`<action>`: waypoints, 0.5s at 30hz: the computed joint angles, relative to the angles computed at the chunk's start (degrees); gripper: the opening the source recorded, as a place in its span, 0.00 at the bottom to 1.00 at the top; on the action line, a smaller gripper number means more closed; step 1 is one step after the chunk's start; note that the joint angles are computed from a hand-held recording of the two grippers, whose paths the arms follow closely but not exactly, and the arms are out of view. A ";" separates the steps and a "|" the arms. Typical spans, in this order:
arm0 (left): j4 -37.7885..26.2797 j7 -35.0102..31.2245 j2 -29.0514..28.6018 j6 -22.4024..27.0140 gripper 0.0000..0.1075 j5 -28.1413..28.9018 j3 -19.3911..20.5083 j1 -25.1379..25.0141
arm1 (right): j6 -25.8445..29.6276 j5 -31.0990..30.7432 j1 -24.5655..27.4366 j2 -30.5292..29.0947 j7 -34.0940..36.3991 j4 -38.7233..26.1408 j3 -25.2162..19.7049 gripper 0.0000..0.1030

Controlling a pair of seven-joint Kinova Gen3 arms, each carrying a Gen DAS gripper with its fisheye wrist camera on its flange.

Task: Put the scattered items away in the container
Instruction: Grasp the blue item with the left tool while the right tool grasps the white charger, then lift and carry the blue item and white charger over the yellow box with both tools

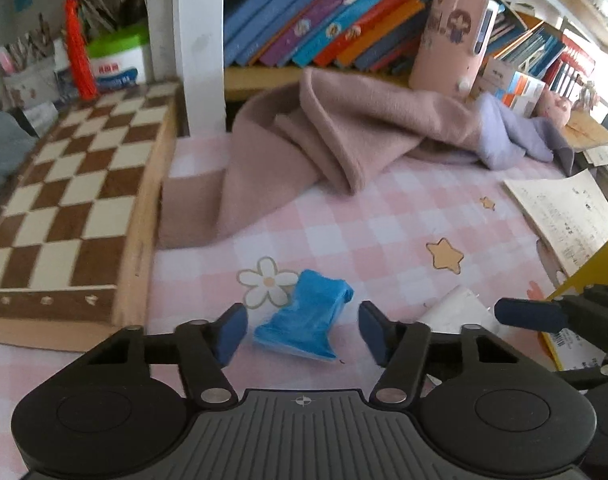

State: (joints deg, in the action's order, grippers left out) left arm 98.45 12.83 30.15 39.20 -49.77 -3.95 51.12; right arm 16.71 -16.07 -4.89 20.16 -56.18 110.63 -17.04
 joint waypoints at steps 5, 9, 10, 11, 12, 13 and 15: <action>-0.05 1.00 1.02 -0.16 0.37 -2.14 -0.97 0.80 | 2.10 -0.29 -0.26 1.59 -0.65 -1.56 0.68 0.57; 1.08 3.43 0.85 -1.71 0.25 -4.45 -1.88 1.39 | 1.73 -0.71 0.44 1.82 0.68 -1.20 -0.27 0.50; 1.51 4.32 0.64 -2.17 0.25 -4.92 -2.04 1.54 | 1.68 -0.93 0.72 1.83 0.97 -1.14 -0.51 0.50; 1.82 5.01 0.37 -2.34 0.25 -5.08 -1.99 1.63 | 1.95 -1.24 1.25 1.85 1.49 -1.21 -0.93 0.49; 1.98 5.67 0.06 -1.90 0.24 -5.14 -1.89 1.95 | 2.66 -1.52 1.76 1.83 2.04 -1.41 -1.25 0.49; 2.06 6.56 -0.32 -0.77 0.24 -5.46 -1.88 2.72 | 3.20 -2.03 2.35 1.53 2.68 -1.31 -1.62 0.49; 2.54 8.20 -1.74 1.20 0.24 -6.10 -1.14 3.66 | 2.40 -2.97 3.24 0.12 4.51 0.10 -2.34 0.49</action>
State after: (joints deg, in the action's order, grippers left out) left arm 100.99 21.02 28.42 40.41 -55.87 -5.09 54.77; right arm 19.11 -19.04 -1.65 20.27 -51.68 110.72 -19.39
